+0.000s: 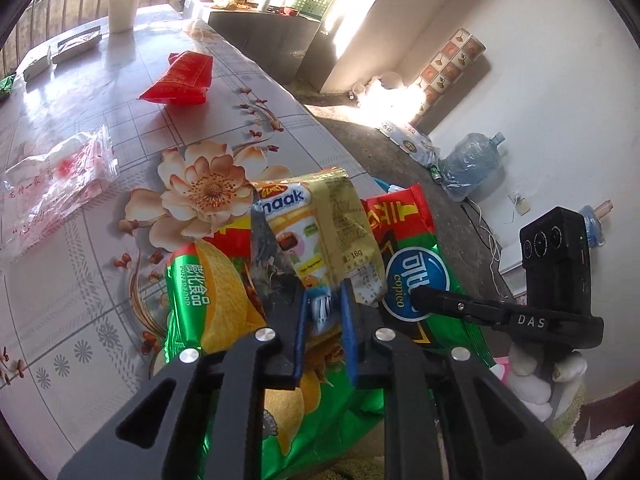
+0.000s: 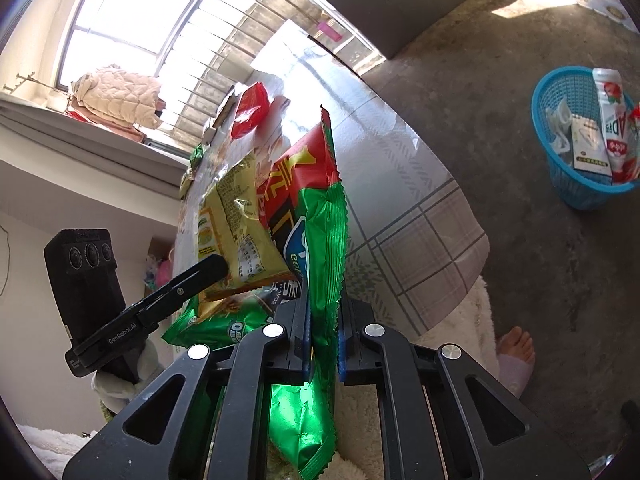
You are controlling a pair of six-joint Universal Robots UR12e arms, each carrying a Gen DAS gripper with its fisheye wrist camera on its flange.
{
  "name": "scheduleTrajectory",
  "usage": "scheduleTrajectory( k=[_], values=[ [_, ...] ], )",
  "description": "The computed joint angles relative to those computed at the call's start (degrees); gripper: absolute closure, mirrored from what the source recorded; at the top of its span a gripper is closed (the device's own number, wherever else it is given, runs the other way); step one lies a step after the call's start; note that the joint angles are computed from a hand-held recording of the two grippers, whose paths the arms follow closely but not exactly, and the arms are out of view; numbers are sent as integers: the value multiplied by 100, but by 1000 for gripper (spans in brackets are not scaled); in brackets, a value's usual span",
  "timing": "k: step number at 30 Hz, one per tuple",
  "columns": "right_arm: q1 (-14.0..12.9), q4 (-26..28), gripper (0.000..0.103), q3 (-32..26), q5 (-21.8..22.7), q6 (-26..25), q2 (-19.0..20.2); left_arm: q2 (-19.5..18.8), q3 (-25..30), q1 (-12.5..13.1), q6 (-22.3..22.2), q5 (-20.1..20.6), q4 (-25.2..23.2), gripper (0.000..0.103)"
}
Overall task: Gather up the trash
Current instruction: 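Carry the chip bag and snack pack over the blue wastebasket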
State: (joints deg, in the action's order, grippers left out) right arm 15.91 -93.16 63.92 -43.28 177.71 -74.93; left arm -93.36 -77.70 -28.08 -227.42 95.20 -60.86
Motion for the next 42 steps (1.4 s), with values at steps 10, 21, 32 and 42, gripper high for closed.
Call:
scheduleTrajectory(
  k=[10, 21, 32, 42],
  values=[
    [-282, -699, 98, 418, 144, 568, -240, -81, 267, -85, 333, 194, 600, 93],
    [-920, -2052, 98, 1121, 232, 1907, -602, -837, 1284, -41, 1054, -179, 726, 94],
    [-1285, -2952, 98, 1577, 22, 2927, -753, -1667, 2375, -67, 1606, -715, 265, 94],
    [-1578, -3206, 98, 1897, -176, 3574, -814, -2362, 3386, -131, 1990, -815, -477, 94]
  ],
)
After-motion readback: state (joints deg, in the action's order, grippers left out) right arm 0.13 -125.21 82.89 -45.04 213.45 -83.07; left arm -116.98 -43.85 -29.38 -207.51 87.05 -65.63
